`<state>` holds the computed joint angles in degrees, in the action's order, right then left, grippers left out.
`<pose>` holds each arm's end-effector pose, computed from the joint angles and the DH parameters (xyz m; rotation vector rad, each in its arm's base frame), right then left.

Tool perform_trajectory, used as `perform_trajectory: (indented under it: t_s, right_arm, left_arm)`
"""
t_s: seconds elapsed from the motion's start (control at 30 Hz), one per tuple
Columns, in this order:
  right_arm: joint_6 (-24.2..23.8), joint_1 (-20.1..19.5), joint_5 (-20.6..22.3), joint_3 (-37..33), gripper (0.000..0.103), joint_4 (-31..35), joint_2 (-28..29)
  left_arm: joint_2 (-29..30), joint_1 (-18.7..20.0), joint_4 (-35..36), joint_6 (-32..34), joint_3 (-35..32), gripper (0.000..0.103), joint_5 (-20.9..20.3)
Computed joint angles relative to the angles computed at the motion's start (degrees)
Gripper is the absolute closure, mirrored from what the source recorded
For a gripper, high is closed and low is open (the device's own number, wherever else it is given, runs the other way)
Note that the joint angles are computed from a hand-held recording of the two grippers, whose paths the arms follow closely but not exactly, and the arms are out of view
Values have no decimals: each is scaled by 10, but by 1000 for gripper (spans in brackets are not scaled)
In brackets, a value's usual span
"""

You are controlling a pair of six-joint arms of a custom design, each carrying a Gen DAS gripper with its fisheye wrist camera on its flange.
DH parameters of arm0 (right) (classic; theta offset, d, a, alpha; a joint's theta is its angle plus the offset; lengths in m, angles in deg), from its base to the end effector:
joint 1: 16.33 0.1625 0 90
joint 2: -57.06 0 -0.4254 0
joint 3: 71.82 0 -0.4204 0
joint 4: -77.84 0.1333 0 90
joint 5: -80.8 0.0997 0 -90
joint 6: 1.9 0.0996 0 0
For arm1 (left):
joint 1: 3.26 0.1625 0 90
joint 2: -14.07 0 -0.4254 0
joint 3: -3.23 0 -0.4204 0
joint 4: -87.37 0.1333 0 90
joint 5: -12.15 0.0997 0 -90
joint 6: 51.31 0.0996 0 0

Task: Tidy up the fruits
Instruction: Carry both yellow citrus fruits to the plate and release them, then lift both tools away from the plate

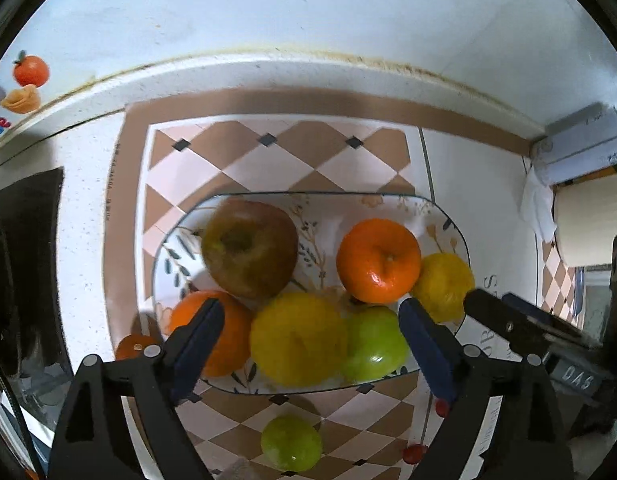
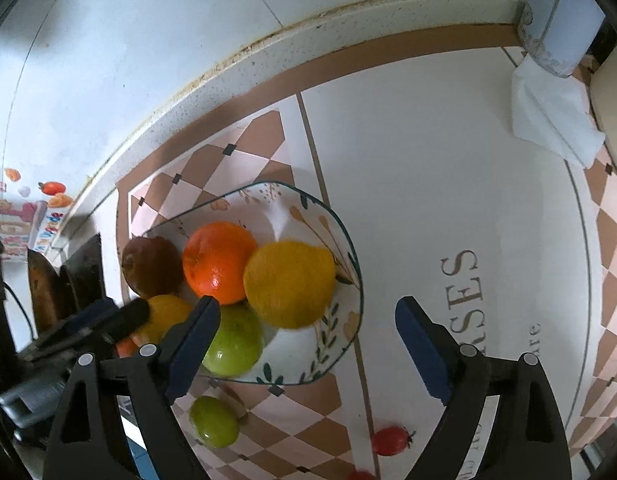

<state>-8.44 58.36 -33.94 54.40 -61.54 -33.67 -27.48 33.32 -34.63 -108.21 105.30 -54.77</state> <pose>-0.0319 -0.4634 0.2799 -0.2748 -2.6527 0.2080 -0.3543 -0.4775 -0.0494 0.0540 2.5124 -0.0562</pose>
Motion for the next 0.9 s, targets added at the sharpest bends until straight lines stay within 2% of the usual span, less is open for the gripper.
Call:
perform_trajectory:
  t_s: [0.1,0.3,0.5,0.77,0.9]
  right_arm:
    - [-8,11,-24,13,8,-10,-10]
    - [-30,43,-74,43,8,-42,-26]
    - [-55,79,-123,79,8,-76,-45]
    - [-64,118,-151,112,8,-80,-91]
    - [-60,137,-152,125,8,-63,-128]
  left_arm:
    - [-19,-5,4,-16,16,14,12]
    - [-58,-30,49,-61,56,14,63]
    - [-89,-60,81,-106,92,14,83]
    - [-123,-107,108,-155,127,14,86]
    - [-144,-134,123,-179,138,14,90]
